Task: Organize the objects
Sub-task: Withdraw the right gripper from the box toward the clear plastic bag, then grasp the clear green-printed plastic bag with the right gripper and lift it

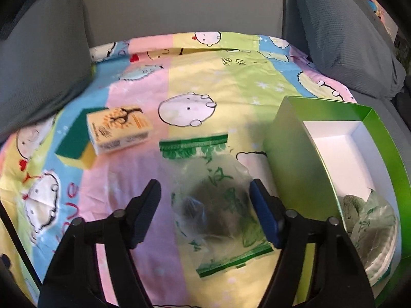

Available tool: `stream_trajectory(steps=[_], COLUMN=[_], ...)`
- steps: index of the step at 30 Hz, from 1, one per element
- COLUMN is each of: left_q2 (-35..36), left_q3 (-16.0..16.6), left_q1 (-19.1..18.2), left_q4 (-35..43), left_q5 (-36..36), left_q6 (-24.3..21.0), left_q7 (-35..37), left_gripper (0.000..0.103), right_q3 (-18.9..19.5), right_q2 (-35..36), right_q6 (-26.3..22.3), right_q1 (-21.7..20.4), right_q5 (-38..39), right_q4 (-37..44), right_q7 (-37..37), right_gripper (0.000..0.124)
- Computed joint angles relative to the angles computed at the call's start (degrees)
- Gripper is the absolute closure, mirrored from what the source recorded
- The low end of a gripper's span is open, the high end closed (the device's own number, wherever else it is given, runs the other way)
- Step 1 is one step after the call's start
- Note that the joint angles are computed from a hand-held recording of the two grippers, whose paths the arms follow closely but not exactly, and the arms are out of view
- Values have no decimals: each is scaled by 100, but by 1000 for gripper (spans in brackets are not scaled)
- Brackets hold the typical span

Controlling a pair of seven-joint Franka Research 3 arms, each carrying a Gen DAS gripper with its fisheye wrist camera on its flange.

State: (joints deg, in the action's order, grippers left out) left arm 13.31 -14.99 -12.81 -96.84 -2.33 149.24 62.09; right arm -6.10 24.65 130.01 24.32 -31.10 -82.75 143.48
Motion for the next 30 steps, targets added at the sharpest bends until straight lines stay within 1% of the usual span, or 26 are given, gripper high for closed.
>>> stream_trajectory(steps=[1,4,8,10,13,16,19,21,22,23,26,30], left_q2=[0,-8,-4,-6,-28,-47,-76,-78,-73,-64,-29,94], left_q3=[-4,18,54,64,60,65,71,62,55,39,-39,-180], left_q1=[5,-9,-21,-15,2,7,11,26,32,42,87,120], left_q4=[0,-7,10,7,-24,-51,-86,-92,-85,-73,-23,121], left_q5=[-11,49,129,146,128,143,170,144,126,84,-145,-561], left_q6=[1,-2,-52,-65,-29,-1,32,48,34,15,-82,-208], left_q7=[11,-33,-152,-219,-269,-319,-365,-351,-337,-307,-99,268], left_gripper=[18,18,18,18,18,18,18,18,18,18,18,18], right_q3=[2,106,382,477,562,829,916,1022,1077,1085,1018,1058], right_q2=[-3,-111,-244,-251,-297,-413,-512,-641,-691,-756,-923,-1003], right_q6=[-4,213,463,423,439,800,1007,1229,1319,1413,1690,1945], right_q1=[5,-72,-187,-144,-85,-292,-357,-469,-515,-510,-439,-556], right_q5=[0,213,792,1003,1317,2245,2873,3440,3679,3831,3955,4471], right_q4=[3,-151,-323,-304,-345,-547,-694,-887,-965,-1044,-1245,-1408], right_q7=[-1,-160,-910,-1295,-1601,-2261,-2653,-2952,-3180,-3255,-3296,-3500], right_gripper=[66,69,69,69,69,67,65,64,61,58,56,55])
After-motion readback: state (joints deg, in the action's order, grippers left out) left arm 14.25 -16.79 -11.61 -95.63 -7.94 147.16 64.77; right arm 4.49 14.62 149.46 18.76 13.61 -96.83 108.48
